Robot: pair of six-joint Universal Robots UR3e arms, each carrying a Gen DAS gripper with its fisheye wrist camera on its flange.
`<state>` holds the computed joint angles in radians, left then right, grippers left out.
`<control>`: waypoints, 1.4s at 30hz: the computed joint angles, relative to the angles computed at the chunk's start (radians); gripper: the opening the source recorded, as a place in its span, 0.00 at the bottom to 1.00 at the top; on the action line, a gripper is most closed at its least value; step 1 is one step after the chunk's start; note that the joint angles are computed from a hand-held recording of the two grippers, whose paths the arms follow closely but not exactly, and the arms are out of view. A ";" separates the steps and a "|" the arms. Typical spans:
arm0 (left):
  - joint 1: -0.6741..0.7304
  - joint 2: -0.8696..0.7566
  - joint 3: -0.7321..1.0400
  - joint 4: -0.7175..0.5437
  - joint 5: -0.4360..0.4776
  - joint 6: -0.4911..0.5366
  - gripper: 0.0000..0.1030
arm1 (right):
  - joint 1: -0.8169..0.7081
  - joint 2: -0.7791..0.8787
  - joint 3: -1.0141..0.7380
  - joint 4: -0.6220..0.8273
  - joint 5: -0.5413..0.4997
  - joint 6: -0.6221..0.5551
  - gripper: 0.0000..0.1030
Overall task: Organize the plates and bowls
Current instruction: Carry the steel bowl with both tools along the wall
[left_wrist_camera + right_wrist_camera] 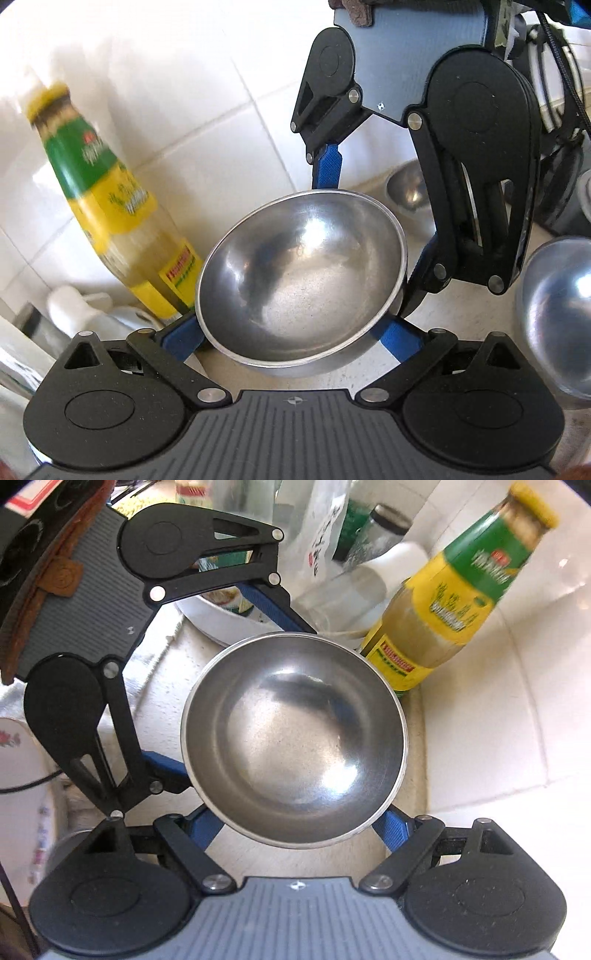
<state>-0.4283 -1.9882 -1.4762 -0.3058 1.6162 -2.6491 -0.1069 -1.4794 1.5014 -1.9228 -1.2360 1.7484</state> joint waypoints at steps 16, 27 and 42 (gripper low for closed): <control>-0.074 0.279 -0.141 -0.129 -0.159 0.145 0.99 | -0.148 -0.554 0.335 0.235 -0.048 0.158 0.85; -0.108 0.232 -0.137 -0.193 -0.185 0.219 0.99 | -0.215 -0.611 0.495 0.192 -0.042 0.181 0.85; -0.076 0.227 -0.101 -0.233 -0.163 0.270 0.99 | -0.433 -0.826 0.552 0.355 -0.017 0.039 0.86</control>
